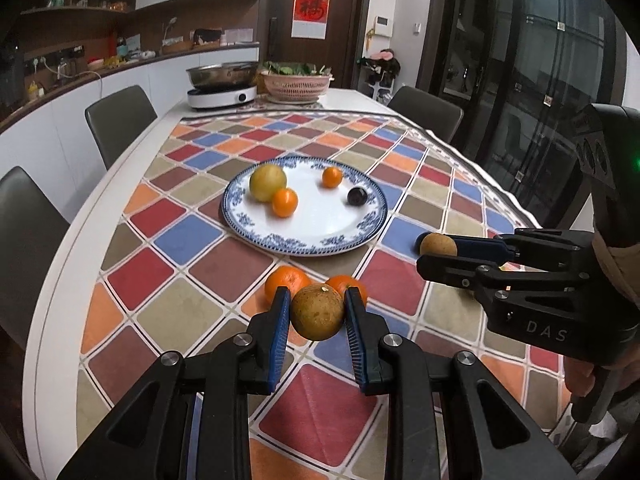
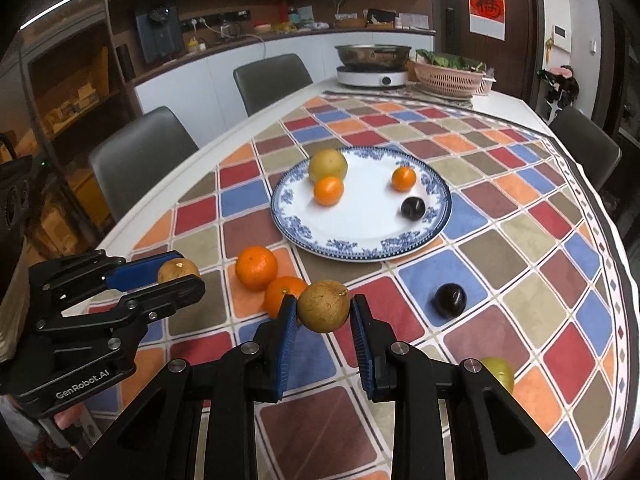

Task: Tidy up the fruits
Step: 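Close the left tool on a small brown fruit while the right tool grasps another, then carry both small brown fruits in the two tools over the plate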

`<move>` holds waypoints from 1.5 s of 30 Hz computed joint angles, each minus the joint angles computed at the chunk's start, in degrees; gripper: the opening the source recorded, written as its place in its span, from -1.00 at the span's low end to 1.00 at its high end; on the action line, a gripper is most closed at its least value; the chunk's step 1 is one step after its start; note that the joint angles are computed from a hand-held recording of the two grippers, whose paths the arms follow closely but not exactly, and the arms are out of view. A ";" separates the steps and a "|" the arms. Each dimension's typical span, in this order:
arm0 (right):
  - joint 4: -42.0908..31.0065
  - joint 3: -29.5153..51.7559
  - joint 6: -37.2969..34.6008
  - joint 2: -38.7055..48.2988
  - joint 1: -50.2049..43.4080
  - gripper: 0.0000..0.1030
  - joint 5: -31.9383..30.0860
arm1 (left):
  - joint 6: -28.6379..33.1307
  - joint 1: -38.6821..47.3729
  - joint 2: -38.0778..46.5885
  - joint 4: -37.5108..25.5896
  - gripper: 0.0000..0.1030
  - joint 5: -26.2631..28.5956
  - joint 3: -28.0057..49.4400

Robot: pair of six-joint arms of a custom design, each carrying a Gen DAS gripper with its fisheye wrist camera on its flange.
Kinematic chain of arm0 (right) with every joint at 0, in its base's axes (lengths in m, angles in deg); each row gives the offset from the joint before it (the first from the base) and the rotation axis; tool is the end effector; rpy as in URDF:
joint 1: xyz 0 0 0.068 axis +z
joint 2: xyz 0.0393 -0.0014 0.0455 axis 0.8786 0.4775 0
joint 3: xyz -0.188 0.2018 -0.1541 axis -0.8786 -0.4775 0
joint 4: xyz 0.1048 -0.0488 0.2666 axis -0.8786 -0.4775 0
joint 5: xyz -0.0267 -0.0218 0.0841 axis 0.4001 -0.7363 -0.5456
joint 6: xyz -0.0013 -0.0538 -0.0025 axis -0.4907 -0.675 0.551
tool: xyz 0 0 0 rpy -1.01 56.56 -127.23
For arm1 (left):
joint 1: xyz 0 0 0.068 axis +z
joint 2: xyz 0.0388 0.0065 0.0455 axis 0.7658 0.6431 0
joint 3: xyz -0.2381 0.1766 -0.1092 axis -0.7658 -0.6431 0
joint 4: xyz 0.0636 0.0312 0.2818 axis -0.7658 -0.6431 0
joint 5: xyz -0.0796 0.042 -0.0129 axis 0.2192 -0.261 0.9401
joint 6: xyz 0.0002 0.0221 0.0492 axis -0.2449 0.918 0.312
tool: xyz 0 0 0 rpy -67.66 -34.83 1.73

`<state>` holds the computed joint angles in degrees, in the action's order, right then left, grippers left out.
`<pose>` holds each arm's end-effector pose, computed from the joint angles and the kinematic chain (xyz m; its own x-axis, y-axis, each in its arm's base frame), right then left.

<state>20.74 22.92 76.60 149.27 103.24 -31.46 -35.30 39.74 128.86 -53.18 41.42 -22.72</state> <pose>0.3068 0.2596 0.0686 -0.7199 -0.0669 -0.6908 -0.1834 0.9783 0.0964 0.3048 -0.0660 0.0748 -0.6201 0.2708 -0.7363 0.4900 0.8666 -0.0940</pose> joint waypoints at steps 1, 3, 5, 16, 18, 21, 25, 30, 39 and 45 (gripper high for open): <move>0.18 -0.41 -0.03 -0.61 0.14 -0.45 0.22 | -0.28 -0.10 -0.70 -0.15 -0.46 0.13 -0.23; 0.33 -0.93 -0.33 -1.63 0.37 -0.45 0.76 | -0.63 -0.23 -2.33 -0.55 -0.46 0.51 -0.71; 0.67 -1.56 -0.59 -2.70 0.62 -0.45 1.25 | -0.75 -0.54 -3.69 -0.79 -0.47 0.46 -1.03; 1.49 -3.01 -3.00 -7.40 -0.04 -0.45 1.98 | -0.82 -2.11 -7.46 -3.05 -0.47 0.06 1.42; 1.17 -2.68 -3.82 -8.03 -0.52 -0.45 1.84 | -0.80 -2.40 -7.60 -3.65 -0.47 0.04 2.67; 0.51 -1.65 -5.13 -8.46 -1.67 -0.45 1.25 | -0.62 -2.66 -7.45 -4.57 -0.47 0.05 4.38; -0.83 0.54 -6.97 -8.35 -3.51 -0.45 0.42 | -0.41 -2.70 -6.37 -6.27 -0.47 0.19 7.62; -2.55 3.71 -8.83 -7.44 -5.58 -0.45 -0.63 | -0.08 -2.70 -3.73 -8.86 -0.46 0.39 12.77; -7.37 12.54 -11.34 -2.39 -10.31 -0.45 -5.48 | 0.61 -1.83 3.28 -14.79 -0.47 1.54 23.36; -12.07 21.00 -12.26 3.64 -13.51 -0.45 -9.01 | 2.23 -1.93 10.02 -19.51 -0.47 0.58 32.35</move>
<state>8.67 43.92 64.33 152.91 89.73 -40.47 -33.06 37.81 138.88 -72.69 42.00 9.64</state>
